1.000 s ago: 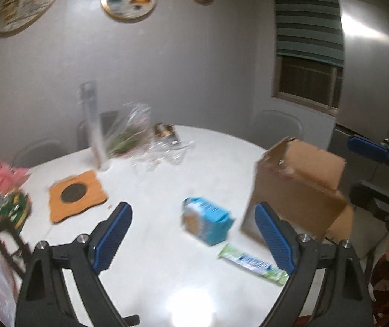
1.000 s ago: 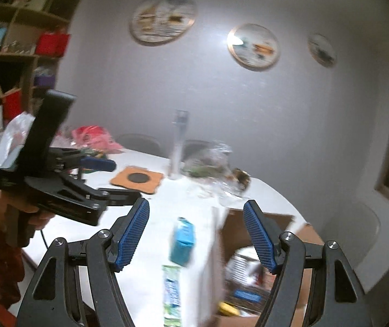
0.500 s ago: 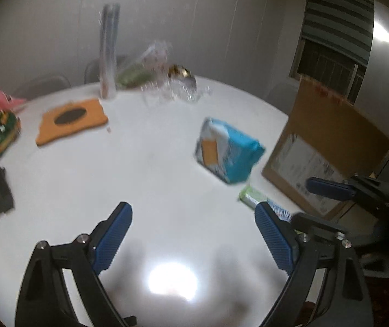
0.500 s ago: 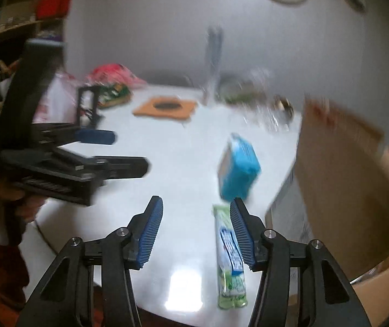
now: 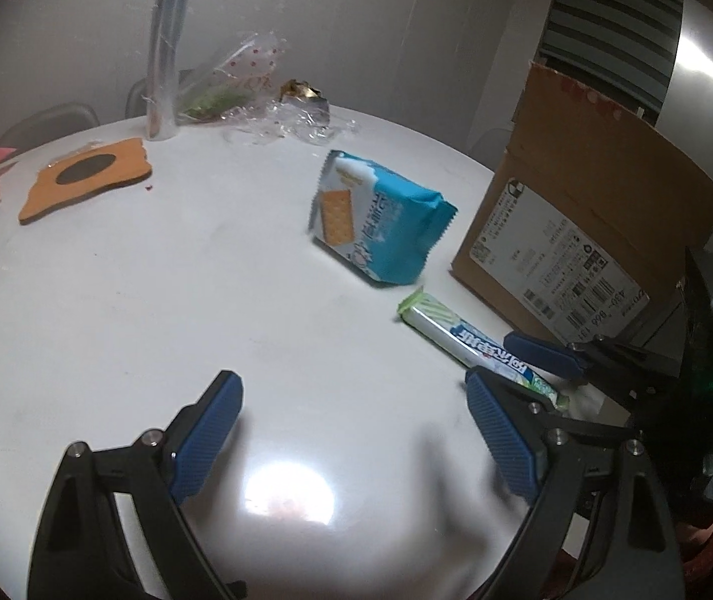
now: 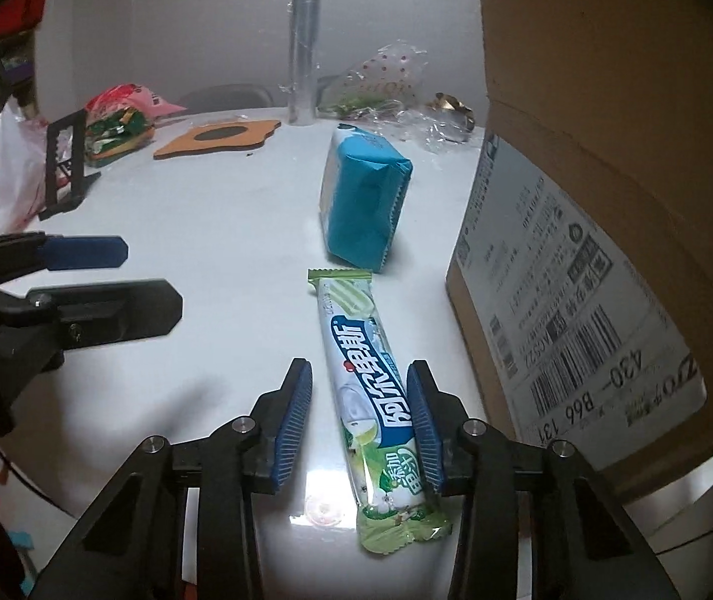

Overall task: Organize snacks
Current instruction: 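Grasp the green-and-white wafer stick with the left tool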

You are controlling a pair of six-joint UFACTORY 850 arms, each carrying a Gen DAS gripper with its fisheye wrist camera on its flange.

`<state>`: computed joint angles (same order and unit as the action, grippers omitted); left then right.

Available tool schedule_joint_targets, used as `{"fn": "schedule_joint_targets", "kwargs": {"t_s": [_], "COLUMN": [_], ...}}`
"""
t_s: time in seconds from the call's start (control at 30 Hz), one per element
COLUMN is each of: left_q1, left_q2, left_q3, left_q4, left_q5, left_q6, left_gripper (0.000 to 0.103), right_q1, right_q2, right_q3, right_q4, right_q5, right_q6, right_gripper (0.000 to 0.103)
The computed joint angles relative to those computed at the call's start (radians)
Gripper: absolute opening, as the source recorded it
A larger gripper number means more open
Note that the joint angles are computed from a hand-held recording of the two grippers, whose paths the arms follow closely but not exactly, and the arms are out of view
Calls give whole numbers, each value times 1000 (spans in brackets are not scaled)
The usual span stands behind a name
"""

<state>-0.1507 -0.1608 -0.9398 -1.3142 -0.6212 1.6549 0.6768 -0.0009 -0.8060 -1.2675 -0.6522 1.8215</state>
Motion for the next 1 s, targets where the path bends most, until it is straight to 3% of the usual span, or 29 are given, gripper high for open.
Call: {"fn": "schedule_joint_targets", "kwargs": {"t_s": [0.13,0.27,0.57,0.87,1.0], "left_q1": [0,8,34,37,2], "left_q2": [-11,-15,-22,-30,-13], "left_q3": [-7,-12,-14,-7,6], "left_q4": [11,16,27,98,91], "left_q5": [-7,-1,5,-91,-38], "left_q6": [-18,-32,-58,-91,-88], "left_gripper": [90,90,88,59,58], "right_q1": [-16,-4,-6,-10,26], "right_q2": [12,-11,-29,45,63], "right_q3": [7,-8,-31,12,24], "right_q4": [-10,-66,-221,49,91], "right_q5": [84,109,351,394,292], "right_q6": [31,80,211,-82,-148], "right_gripper": [36,36,45,45,45]}}
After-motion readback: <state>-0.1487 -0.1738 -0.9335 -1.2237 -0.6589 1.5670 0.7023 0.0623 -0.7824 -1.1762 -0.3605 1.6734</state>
